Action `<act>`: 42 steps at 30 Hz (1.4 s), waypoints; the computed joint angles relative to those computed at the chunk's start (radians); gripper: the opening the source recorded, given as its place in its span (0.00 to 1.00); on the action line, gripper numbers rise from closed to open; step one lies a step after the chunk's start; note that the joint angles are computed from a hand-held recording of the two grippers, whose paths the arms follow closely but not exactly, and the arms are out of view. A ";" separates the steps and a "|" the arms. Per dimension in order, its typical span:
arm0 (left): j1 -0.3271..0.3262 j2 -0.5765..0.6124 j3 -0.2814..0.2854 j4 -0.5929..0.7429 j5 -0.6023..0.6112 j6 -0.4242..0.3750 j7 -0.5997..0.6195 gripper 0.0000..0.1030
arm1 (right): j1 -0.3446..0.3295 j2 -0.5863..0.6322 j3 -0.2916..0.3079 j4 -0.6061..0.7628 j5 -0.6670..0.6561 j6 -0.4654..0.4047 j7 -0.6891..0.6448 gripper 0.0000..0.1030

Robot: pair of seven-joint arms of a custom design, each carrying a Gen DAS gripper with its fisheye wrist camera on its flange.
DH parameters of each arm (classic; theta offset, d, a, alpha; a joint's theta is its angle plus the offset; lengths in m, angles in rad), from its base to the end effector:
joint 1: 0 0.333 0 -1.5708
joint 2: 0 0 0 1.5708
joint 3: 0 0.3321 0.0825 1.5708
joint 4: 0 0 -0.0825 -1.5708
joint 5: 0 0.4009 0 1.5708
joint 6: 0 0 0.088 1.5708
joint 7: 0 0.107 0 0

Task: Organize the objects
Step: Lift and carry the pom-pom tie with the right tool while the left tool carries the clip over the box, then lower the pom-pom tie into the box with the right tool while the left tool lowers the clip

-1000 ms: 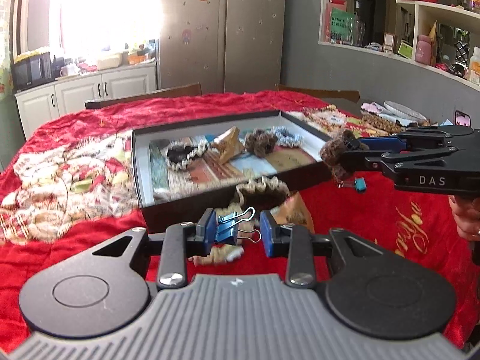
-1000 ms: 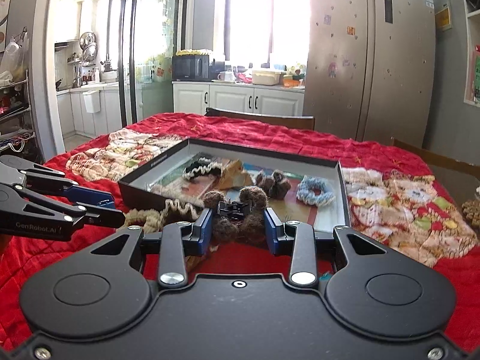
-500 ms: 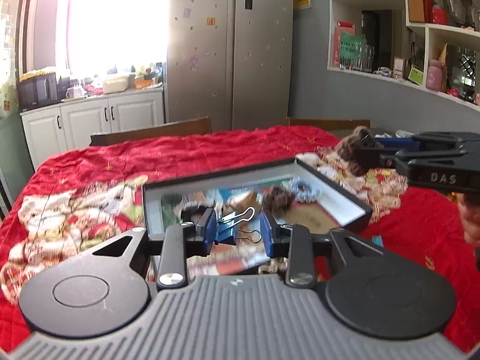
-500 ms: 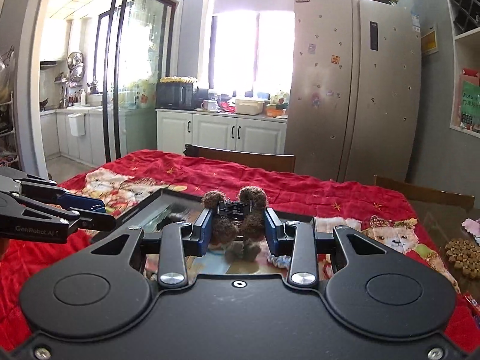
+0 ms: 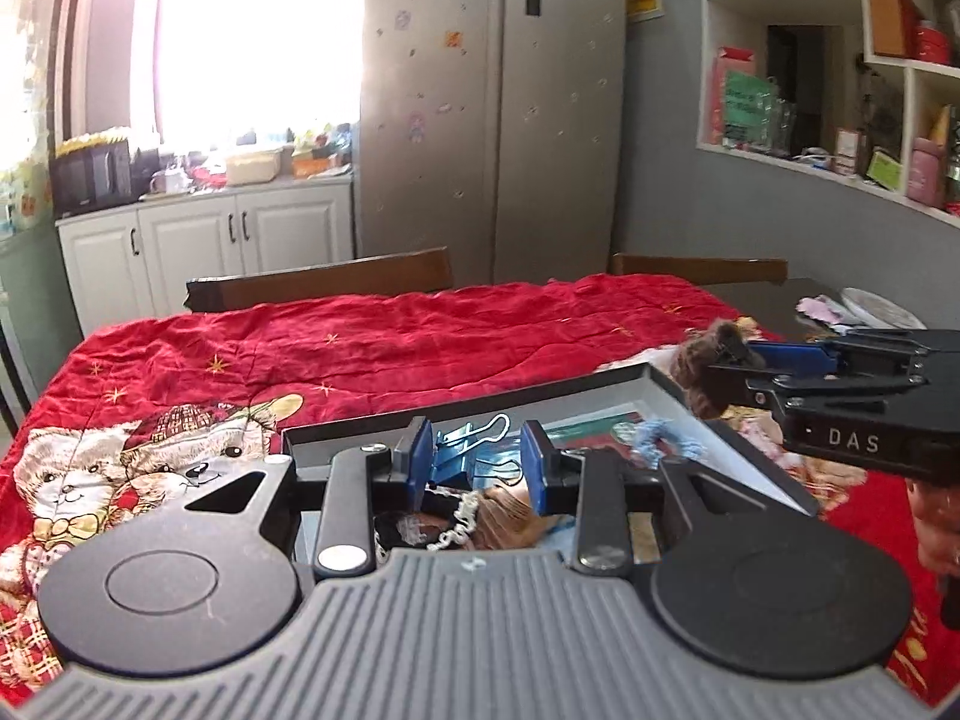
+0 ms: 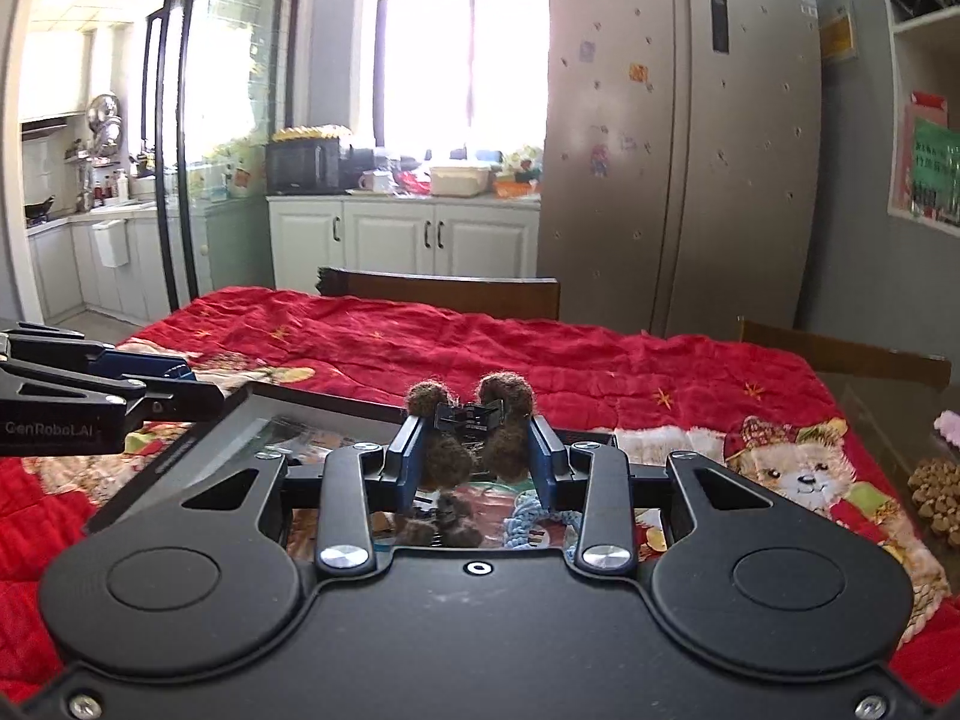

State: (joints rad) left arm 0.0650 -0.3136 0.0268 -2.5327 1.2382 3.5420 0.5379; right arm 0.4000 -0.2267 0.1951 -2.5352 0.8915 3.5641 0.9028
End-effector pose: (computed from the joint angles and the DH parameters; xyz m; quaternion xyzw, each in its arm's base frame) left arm 0.4295 -0.0762 0.4921 -0.5033 0.6874 -0.4325 0.2952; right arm 0.4294 0.1793 0.4851 -0.6602 0.5197 -0.3463 0.4172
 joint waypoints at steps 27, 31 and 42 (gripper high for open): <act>0.002 0.181 -0.040 0.054 -0.203 -0.052 0.186 0.35 | 0.033 0.263 -0.057 0.196 0.128 -0.013 -0.105 0.34; 0.000 0.189 -0.042 0.057 -0.210 -0.066 0.190 0.35 | 0.039 0.277 -0.061 0.221 0.175 -0.016 -0.149 0.34; -0.014 0.200 -0.040 0.064 -0.181 -0.088 0.177 0.35 | 0.051 0.300 -0.067 0.265 0.279 -0.023 -0.245 0.34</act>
State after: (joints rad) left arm 0.0515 -0.1137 -0.0131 -2.4688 1.0574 3.4539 0.7145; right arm 0.4512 0.0735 0.1280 -2.2703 1.1707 3.5412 0.6579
